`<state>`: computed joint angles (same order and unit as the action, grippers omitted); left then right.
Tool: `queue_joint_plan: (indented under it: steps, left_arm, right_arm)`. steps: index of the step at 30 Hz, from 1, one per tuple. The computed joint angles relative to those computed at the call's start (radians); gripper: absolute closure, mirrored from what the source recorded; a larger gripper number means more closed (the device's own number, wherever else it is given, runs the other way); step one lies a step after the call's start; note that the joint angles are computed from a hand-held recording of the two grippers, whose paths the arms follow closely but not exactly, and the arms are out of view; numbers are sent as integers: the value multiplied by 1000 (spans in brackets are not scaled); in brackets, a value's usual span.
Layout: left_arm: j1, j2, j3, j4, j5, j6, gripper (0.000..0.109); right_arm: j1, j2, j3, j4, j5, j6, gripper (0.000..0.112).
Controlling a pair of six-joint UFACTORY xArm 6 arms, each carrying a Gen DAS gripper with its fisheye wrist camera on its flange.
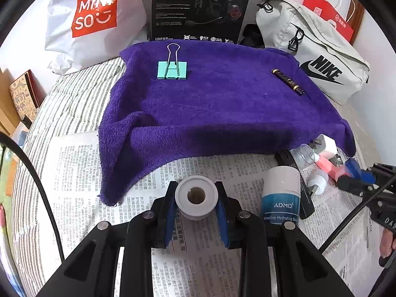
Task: Organize rigid objects
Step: 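Lift and carry the tape roll and blue-capped bottle onto the towel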
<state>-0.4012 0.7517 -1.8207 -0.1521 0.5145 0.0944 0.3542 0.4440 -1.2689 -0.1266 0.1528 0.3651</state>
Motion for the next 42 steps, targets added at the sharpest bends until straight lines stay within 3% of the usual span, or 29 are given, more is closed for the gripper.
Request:
queue_joint_plan:
  steps: [6,13,19,30,42]
  left_arm:
    - [2,-37,50,-34,-28,29,81]
    - [6,-83,99,-42,-54,44,81]
    - [8,-104,114,-33,-63,37,81]
    - [18,-89,60,-43,-49,44,81]
    - [32,-4,-99,-14,8,18,81]
  right_arm:
    - [-11,-29,31,63,1,-16,91]
    - [-32,-56,51,-28,-23,68,91]
    - [-37,-58,44,-18,-26,57,91]
    - [-54,-46,-2,24,-10,21,91]
    - [-92,26,-128,-72,41,103,91]
